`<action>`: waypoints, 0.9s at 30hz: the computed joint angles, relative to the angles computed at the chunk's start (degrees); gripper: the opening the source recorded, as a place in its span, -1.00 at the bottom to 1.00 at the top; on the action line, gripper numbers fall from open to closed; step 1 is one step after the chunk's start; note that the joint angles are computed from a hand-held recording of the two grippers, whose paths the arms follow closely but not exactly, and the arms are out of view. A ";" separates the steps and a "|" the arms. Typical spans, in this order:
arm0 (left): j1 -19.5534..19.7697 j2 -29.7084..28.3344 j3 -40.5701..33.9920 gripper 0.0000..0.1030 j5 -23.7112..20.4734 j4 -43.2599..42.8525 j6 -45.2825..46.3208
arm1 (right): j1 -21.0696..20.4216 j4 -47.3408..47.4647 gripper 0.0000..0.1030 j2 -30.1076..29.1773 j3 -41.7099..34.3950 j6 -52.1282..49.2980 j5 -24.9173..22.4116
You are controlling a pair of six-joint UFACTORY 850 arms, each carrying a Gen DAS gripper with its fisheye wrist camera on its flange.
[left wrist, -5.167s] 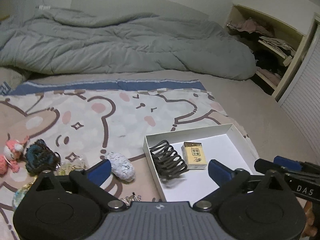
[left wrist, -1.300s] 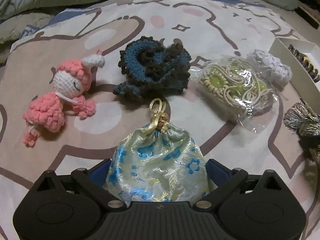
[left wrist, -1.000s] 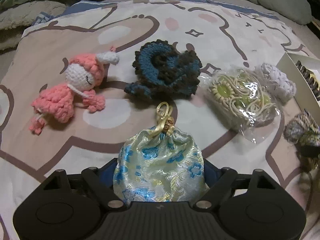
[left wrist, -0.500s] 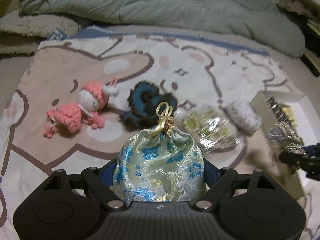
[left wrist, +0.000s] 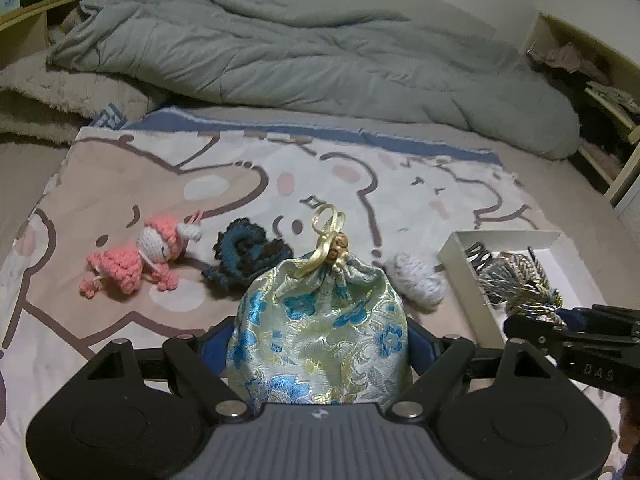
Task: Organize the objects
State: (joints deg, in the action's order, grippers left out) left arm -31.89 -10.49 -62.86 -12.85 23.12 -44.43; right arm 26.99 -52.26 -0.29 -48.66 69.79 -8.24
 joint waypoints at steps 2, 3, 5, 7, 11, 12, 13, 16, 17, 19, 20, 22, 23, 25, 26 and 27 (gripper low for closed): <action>-0.38 0.67 0.30 0.64 0.29 0.65 -1.03 | -0.02 -4.02 -0.31 0.98 0.59 3.87 0.44; -0.60 0.96 0.44 0.64 0.43 1.92 -2.42 | 0.05 -6.75 -0.31 1.34 0.86 6.51 0.51; -1.15 1.38 0.54 0.64 0.27 5.50 -5.95 | 0.04 -11.28 -0.31 2.19 1.40 10.66 0.71; -1.70 1.75 0.65 0.64 0.20 8.96 -9.27 | -0.12 -14.79 -0.31 3.11 2.01 14.07 1.23; -2.42 2.00 0.53 0.64 -0.06 12.54 -12.91 | -0.16 -21.03 -0.31 4.73 3.00 20.73 0.70; -2.61 2.01 0.49 0.64 -0.03 13.78 -14.26 | -0.20 -22.78 -0.31 5.05 3.22 22.48 0.56; -2.76 2.06 0.51 0.64 0.01 14.72 -15.33 | -0.34 -24.09 -0.31 5.43 3.49 23.86 0.69; -3.30 1.99 0.38 0.64 0.10 17.70 -18.54 | -0.68 -27.25 -0.31 6.48 4.22 27.12 0.78; -3.55 1.88 0.26 0.64 0.03 19.17 -20.12 | -0.79 -29.26 -0.31 6.82 4.48 29.12 0.63; -3.89 1.56 -0.05 0.64 0.30 20.55 -21.90 | -1.19 -32.45 -0.31 7.46 4.94 32.34 0.50; -4.07 1.37 -0.26 0.64 0.55 20.99 -22.61 | -1.57 -33.80 -0.31 7.84 5.18 33.87 0.72; -4.54 0.86 -0.77 0.64 1.08 22.73 -24.68 | -2.40 -36.87 -0.31 8.57 5.67 37.28 1.01; -4.77 0.52 -1.14 0.64 1.26 22.96 -24.99 | -2.76 -38.24 -0.31 9.04 5.97 38.78 0.82; -5.31 -0.15 -1.84 0.64 1.73 23.74 -25.78 | -3.44 -40.79 -0.31 10.00 6.67 41.41 0.24; -5.65 -0.44 -2.10 0.64 2.06 24.85 -26.92 | -3.84 -41.80 -0.31 10.48 7.01 42.54 0.03; -5.97 -0.84 -2.51 0.64 2.55 25.45 -27.47 | -4.29 -42.62 -0.31 10.88 7.30 43.55 -0.05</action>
